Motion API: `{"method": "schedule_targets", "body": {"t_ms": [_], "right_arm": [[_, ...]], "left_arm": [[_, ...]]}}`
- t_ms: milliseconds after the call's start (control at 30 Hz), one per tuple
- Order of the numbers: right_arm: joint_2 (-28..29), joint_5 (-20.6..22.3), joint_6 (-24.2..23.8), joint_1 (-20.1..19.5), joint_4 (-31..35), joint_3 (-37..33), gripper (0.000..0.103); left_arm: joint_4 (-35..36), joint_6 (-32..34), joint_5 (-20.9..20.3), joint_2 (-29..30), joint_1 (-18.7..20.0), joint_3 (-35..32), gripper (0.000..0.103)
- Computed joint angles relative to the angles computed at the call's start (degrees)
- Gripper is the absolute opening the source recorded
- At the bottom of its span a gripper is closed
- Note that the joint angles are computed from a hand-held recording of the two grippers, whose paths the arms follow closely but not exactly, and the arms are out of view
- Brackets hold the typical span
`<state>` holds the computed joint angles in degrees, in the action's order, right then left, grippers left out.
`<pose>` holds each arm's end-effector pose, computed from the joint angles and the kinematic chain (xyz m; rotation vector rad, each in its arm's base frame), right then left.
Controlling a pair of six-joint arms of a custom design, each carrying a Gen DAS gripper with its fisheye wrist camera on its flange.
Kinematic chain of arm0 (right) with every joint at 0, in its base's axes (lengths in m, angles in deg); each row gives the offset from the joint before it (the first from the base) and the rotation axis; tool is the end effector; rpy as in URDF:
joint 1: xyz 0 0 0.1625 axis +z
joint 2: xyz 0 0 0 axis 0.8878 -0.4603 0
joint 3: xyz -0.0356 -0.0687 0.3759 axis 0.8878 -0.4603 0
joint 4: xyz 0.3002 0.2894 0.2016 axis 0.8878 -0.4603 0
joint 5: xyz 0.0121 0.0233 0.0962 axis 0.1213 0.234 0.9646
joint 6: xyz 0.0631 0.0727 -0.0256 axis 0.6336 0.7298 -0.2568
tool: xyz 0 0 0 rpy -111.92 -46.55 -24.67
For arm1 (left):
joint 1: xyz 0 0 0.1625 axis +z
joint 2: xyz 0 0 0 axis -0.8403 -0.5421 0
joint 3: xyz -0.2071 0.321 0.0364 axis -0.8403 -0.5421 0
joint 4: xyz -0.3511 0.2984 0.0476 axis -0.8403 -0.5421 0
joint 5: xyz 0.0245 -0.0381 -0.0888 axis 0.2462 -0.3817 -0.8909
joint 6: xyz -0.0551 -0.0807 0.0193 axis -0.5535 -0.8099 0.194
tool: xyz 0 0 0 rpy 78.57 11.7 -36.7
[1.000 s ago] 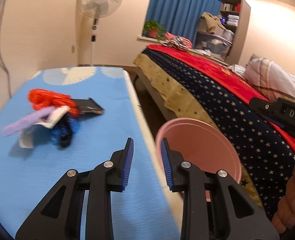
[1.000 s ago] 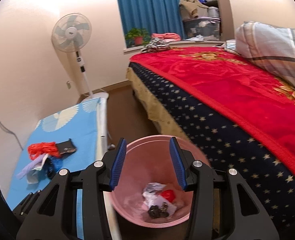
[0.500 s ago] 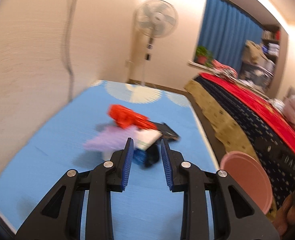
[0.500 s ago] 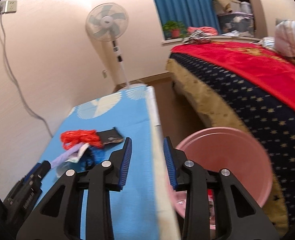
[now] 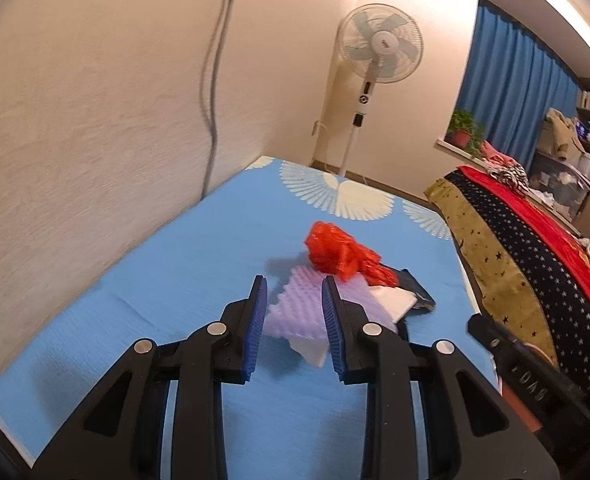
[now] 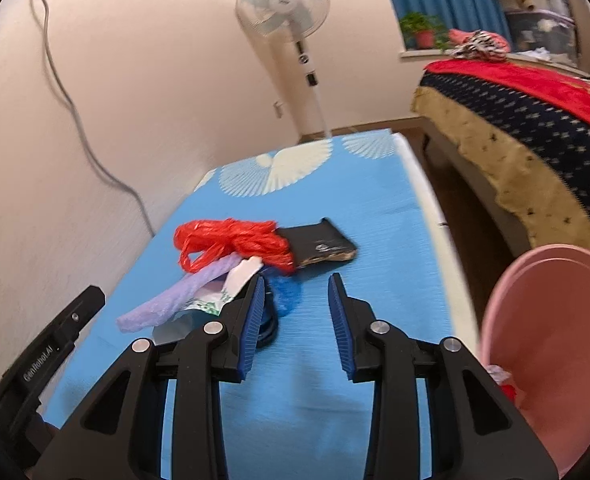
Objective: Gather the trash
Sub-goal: 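Grasp a black strap with the right gripper while the left grasps purple foam, then carry the black strap and purple foam over the pink bin with both grippers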
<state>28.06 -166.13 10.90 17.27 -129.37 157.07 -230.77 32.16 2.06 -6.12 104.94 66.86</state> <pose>-0.0013 -0.7729 0.2329 0.5522 -2.5460 1.1194 -0.3205 -0.6876 -0.0661 0.0240 2.0833 -1.4237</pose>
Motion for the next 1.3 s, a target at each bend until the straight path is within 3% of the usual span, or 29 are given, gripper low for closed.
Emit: {"method": "schedule_targets", "body": {"t_ms": [67,100,200,433,633,700,867,1300], "right_arm": [[1.68,-0.64,0.20,0.16,2.69,-1.93,0.041],[2.32,-0.97,0.37,0.18,4.00,-2.73,0.044],[4.41,-1.76,0.34,0.43,7.37,-5.12,0.048],[6.96,-4.82,-0.88,1.14,10.74,-7.60,0.049],[6.74,-5.80,-1.38,1.37,11.04,-7.33,0.021],[6.38,-5.81,-1.36,1.37,11.01,-7.03,0.013],[4.38,-5.63,-1.78,1.37,9.89,-5.20,0.007],[-4.19,-6.79,-2.02,0.90,2.99,3.33,0.006]], "left_arm": [[1.91,-3.32,-0.37,-0.85,0.57,0.82,0.045],[2.80,-5.23,-0.54,-1.23,0.88,1.18,0.047],[4.63,-8.67,-1.32,-2.01,1.52,1.90,0.048],[10.72,-19.70,-8.94,-4.88,3.91,5.25,0.048],[11.79,-21.80,-13.85,-5.23,4.82,5.59,0.047],[11.71,-22.46,-15.57,-5.44,5.06,5.88,0.039],[10.83,-22.28,-17.70,-5.64,5.08,6.41,0.012],[4.20,-15.56,-15.10,-6.69,1.84,9.39,0.008]]}}
